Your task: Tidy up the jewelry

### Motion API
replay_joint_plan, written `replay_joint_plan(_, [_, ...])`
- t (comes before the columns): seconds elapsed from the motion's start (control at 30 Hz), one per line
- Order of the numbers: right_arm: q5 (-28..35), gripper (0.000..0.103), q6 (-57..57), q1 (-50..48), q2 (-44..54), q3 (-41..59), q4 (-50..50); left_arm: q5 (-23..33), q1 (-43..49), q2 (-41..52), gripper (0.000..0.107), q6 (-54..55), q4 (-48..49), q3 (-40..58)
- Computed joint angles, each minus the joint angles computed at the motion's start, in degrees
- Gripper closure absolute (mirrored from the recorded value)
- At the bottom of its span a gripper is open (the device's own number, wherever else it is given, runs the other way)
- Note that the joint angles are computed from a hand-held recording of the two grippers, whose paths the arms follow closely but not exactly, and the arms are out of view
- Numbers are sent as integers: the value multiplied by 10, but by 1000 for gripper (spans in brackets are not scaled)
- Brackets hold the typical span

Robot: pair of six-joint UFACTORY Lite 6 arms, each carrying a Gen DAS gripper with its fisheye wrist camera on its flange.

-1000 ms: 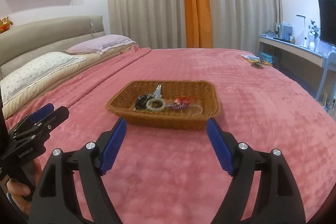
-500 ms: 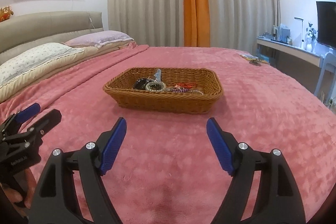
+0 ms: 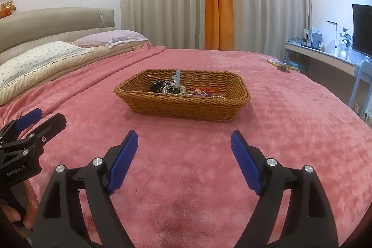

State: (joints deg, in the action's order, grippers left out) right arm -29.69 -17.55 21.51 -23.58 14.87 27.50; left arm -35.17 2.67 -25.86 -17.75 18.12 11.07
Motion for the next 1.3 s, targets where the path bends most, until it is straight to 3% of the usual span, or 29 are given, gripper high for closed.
replay_joint_plan(1.3, [-9, 22, -11, 6, 10, 3, 29, -24, 13, 25, 12, -8, 18, -5])
